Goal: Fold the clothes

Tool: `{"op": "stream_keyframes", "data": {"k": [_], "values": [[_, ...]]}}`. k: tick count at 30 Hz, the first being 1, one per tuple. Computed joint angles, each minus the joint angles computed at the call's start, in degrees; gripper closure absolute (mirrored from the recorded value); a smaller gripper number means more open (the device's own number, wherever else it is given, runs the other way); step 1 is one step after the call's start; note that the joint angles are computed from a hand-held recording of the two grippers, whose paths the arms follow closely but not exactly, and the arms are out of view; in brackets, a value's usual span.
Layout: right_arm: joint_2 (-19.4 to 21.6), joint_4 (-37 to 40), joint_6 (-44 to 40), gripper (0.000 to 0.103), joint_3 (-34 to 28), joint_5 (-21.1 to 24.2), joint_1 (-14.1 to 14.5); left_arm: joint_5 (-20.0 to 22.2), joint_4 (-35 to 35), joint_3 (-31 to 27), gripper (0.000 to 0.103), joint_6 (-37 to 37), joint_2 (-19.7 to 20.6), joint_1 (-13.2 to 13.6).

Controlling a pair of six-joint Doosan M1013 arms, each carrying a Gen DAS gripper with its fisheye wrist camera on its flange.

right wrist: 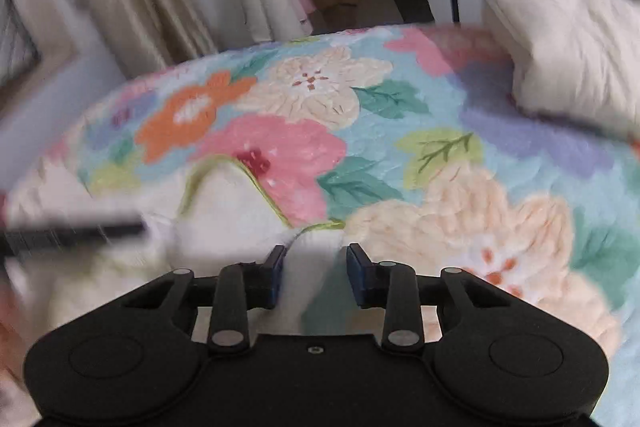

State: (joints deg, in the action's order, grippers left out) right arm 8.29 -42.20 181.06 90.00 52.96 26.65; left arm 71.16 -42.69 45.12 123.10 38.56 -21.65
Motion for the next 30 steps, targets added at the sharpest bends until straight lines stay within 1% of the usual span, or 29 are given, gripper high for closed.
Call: {"op": "stream_keyframes", "data": {"k": [1,2,3,4,5,6,7,8,10,13,15,16,18,19,20,22,23,24,25,26,28,29,30], "values": [[0.5,-1.3,-1.1,0.064,-1.5,1.5,0.5,0.2,-2.5,0.6,0.059,0.3,-0.4,0.8],[1.3,-3.2,-1.9,0.062,-3.2,4.3,1.3,0.1,-5.0,1.5,0.049,0.6,-0.9,1.7],[2.2,-4.7,-2.7,0.056,-5.0,7.0,1.8,-0.4,-7.0,2.5,0.046,0.9,-1.6,2.7],[2.9,-6.2,-2.9,0.054,-6.4,8.8,2.2,-0.7,-7.8,3.2,0.045,1.0,-2.1,3.5],[3.4,-7.5,-2.6,0.054,-7.5,9.3,2.5,-1.0,-7.5,3.5,0.045,0.9,-2.5,4.3],[3.6,-8.6,-1.9,0.053,-8.2,9.1,2.9,-2.3,-6.4,4.1,0.045,1.0,-3.1,5.0],[3.7,-9.1,-1.3,0.050,-8.8,8.2,2.9,-4.1,-5.1,4.9,0.045,1.1,-3.7,5.8],[3.9,-9.1,-1.1,0.050,-9.2,6.6,2.8,-5.8,-3.7,5.5,0.045,1.1,-4.2,6.5],[4.5,-6.6,-3.5,0.050,-10.0,1.6,2.4,-9.4,1.0,6.0,0.045,0.7,-4.5,7.9],[6.7,2.2,-12.7,0.050,-12.9,-4.6,1.3,-14.8,8.7,5.8,0.045,0.9,-4.3,9.2],[8.4,7.8,-18.5,0.050,-15.1,-6.3,1.1,-21.2,17.9,5.6,0.045,0.8,-3.8,9.1],[9.4,10.4,-22.0,0.050,-16.6,-6.6,1.1,-23.6,22.6,4.8,0.045,-0.3,-3.1,8.9],[11.5,13.2,-25.8,0.050,-19.1,-6.5,1.5,-28.3,32.8,3.1,0.044,-3.7,-1.6,8.6],[12.5,14.5,-27.7,0.050,-20.5,-6.4,1.7,-28.6,35.5,1.3,0.043,-5.5,-0.3,8.7],[13.3,15.7,-28.5,0.050,-21.3,-6.5,1.9,-28.1,36.4,-0.8,0.039,-6.9,1.0,9.0],[15.1,17.7,-30.0,0.050,-23.4,-6.5,2.0,-27.4,37.4,-4.9,0.038,-7.8,3.7,9.4],[16.0,18.1,-30.4,0.050,-24.4,-6.0,2.1,-25.9,38.3,-7.5,0.038,-7.5,5.5,9.3],[17.2,18.5,-31.4,0.050,-26.0,-4.9,2.1,-23.6,40.7,-10.4,0.039,-7.2,7.3,8.9],[18.5,18.9,-32.9,0.050,-27.9,-3.3,2.2,-21.5,44.4,-13.1,0.042,-7.6,9.1,8.2],[19.8,20.2,-34.6,0.050,-29.8,-1.4,2.0,-21.4,46.8,-13.9,0.042,-8.0,10.0,7.6],[22.5,22.6,-37.7,0.050,-33.6,2.8,1.8,-23.4,50.4,-14.5,0.042,-10.1,10.9,6.8],[23.4,24.4,-38.5,0.050,-34.9,4.7,1.5,-21.9,51.1,-17.1,0.047,-11.1,12.3,6.6],[24.3,26.3,-39.0,0.049,-36.0,6.5,1.2,-19.4,51.3,-20.5,0.054,-11.7,14.0,6.6]]}}
